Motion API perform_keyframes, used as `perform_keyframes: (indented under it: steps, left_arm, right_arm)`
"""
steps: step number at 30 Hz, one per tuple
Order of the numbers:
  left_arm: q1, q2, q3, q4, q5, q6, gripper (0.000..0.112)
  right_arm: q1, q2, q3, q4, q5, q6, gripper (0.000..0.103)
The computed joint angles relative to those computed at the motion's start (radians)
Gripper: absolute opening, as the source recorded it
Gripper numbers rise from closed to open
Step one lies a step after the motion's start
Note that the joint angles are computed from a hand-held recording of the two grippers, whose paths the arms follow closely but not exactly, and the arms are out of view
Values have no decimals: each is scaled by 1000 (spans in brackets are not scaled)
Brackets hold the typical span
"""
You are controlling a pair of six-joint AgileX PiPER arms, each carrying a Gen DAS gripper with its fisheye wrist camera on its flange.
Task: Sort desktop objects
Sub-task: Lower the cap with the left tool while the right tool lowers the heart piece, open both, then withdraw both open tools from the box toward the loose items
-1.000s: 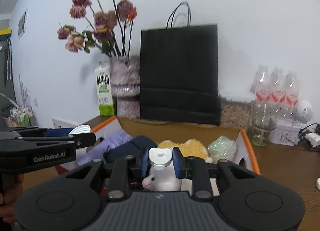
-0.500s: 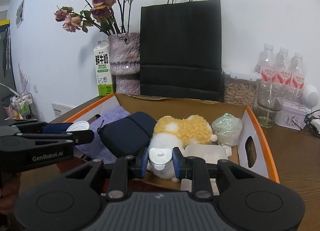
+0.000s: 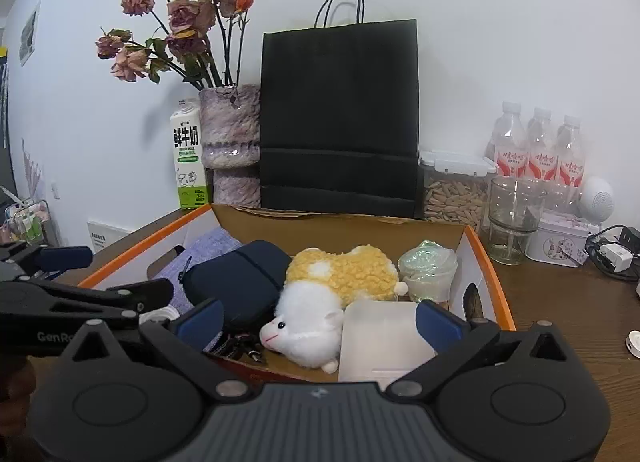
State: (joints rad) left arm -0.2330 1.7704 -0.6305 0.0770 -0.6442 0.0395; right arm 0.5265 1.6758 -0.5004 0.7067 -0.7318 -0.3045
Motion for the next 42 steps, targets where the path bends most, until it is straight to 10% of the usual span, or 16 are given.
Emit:
perform_keyframes:
  steps: [42]
  left_arm:
    - [42,-88,270,5,-172,-1,103]
  right_arm:
    - [290,-102,214,356,-147,-15,103]
